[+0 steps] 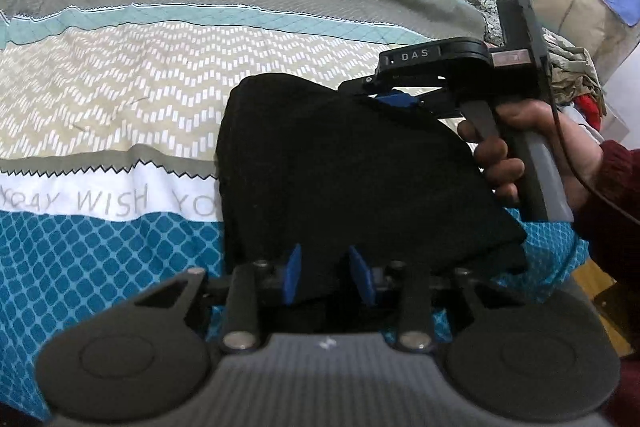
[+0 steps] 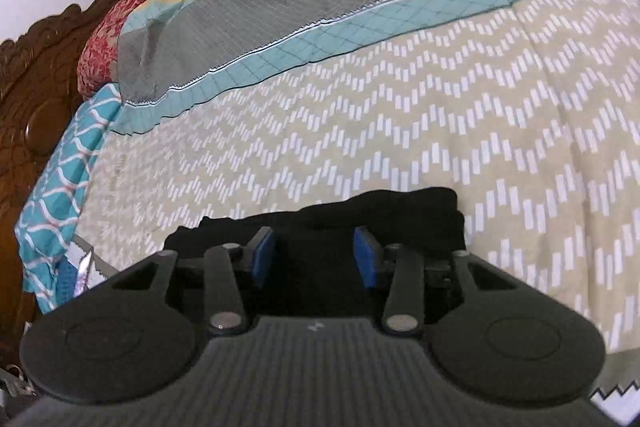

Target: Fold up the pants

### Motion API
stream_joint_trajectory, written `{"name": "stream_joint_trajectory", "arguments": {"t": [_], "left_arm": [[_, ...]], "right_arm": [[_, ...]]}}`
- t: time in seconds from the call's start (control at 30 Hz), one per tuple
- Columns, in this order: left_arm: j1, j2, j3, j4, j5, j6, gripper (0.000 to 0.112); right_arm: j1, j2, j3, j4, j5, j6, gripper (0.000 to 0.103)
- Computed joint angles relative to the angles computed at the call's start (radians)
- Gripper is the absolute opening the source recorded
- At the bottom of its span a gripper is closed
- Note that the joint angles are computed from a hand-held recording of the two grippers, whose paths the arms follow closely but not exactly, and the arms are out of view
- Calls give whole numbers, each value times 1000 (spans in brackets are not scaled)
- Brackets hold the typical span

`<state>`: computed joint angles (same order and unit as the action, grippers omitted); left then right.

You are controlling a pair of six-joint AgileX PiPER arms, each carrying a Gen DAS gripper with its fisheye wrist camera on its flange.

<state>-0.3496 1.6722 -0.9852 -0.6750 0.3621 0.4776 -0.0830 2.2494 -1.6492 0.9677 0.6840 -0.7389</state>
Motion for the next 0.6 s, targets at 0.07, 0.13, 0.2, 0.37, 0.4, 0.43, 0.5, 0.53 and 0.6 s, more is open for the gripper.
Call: {"name": "stream_joint_trajectory", "arguments": {"t": [0.07, 0.13, 0.2, 0.37, 0.4, 0.43, 0.5, 0.53, 0.6], "left_arm": [[32, -11, -17, -68, 51, 81, 30], [82, -31, -31, -187, 94, 188, 37], [120, -42, -55, -266, 94, 251, 40], [159, 72, -208, -287, 128, 231, 37], [150, 102, -236, -238, 124, 181, 37], [141, 136, -266, -182, 132, 122, 37], [121, 190, -290, -94, 132, 35, 37], [110, 200, -273, -52, 116, -2, 37], [104, 224, -241, -52, 74, 8, 38]], "right_arm": [[-2, -31, 28, 10, -2, -19, 48], [-25, -68, 88, 104, -14, -97, 49], [-45, -127, 193, 247, -42, -249, 50], [-107, -237, 393, 429, 64, -539, 51], [-112, -256, 433, 451, 88, -590, 51], [-118, -270, 463, 458, 105, -622, 51], [-118, -281, 507, 474, 105, -673, 51], [-114, -281, 519, 483, 94, -699, 51], [-105, -255, 511, 484, 76, -705, 51]]}}
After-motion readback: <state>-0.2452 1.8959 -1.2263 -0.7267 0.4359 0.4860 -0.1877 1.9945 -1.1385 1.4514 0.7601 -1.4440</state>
